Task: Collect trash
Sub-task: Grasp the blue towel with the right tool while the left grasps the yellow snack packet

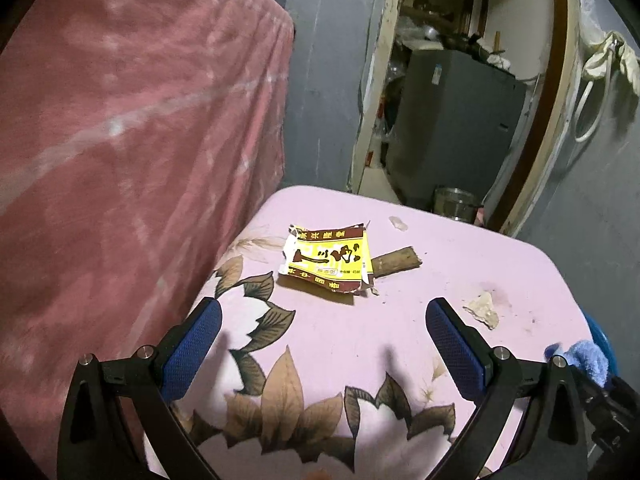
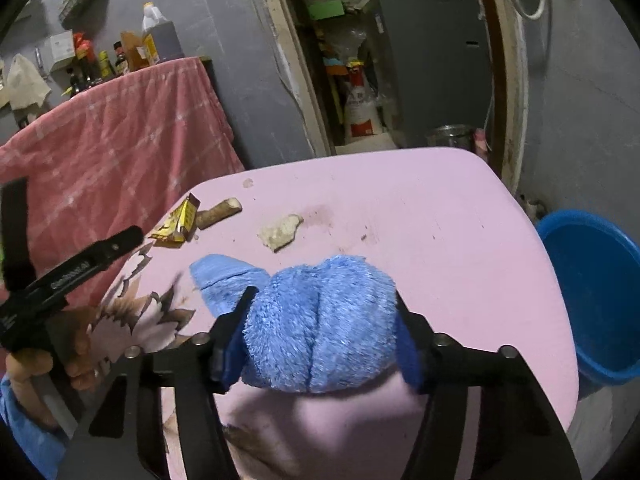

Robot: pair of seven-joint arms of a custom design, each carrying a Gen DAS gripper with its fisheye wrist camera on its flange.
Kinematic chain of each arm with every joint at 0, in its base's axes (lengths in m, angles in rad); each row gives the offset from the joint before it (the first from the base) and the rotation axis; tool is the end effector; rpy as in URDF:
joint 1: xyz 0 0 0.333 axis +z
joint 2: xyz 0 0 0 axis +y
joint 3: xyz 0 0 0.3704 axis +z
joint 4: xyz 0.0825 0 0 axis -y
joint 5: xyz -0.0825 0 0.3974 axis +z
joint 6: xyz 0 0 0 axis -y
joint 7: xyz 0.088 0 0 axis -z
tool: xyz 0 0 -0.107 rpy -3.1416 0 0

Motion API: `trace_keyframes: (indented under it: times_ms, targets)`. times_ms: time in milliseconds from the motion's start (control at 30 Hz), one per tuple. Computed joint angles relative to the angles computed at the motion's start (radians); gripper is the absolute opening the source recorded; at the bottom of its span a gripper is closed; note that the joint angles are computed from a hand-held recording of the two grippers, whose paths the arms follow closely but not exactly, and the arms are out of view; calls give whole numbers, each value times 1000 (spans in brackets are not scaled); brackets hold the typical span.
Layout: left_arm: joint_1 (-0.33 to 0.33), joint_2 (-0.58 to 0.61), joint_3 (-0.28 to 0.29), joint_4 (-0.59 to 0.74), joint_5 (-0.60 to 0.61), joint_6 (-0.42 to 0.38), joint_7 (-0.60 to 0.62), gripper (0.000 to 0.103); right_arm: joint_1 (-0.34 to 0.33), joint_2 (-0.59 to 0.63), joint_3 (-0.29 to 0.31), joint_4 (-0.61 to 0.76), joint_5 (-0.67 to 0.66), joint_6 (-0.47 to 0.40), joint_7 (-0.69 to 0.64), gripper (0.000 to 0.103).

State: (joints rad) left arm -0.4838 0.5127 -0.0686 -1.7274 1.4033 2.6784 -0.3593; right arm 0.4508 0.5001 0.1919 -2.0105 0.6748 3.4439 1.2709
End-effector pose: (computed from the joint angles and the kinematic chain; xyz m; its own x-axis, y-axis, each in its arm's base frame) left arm 0.6056 -0.4007 0.3554 0.1444 -0.9783 0.1482 -0.6108 -0.2060 -0.7645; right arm 0.5869 0.3290 0.3368 0.2363 -0.9422 -0.2376 -0.6847 0.0121 -0.7288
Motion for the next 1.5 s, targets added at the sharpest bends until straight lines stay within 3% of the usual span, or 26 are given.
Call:
trace_keyframes:
  times_ms: [133,333,500,667,967,1233,1367,1500]
  targets:
    - [31,34,-14,37,-99,27,109,100,-68,17,64,25,-65,-11,3,52]
    - [49,75,-7,94,-246,41,261,100,-118,51,113,90,-143,11,-4,51]
    - [61,109,1,135,-353,51,370,100,-112,91,103,170,-168,-10,-21,52]
    - [102,146,-44,177,-527,42,561,99,-110,123,100,225,-162,-34,-41,52]
    - [83,183,-24,253,-637,-13,678,99,-151,139,149,229,-154,-49,-65,52]
    - [71,183,-11,252,-661,8,714,63,-182,139,180,216,-158,-43,-60,52]
    - [60,176,-2,240,-654,17,703,61,-188,140,190,213,-166,-35,-59,52]
    - [42,143,19,178,-616,74,635,59,-206,131,214,188,-191,-4,-54,52]
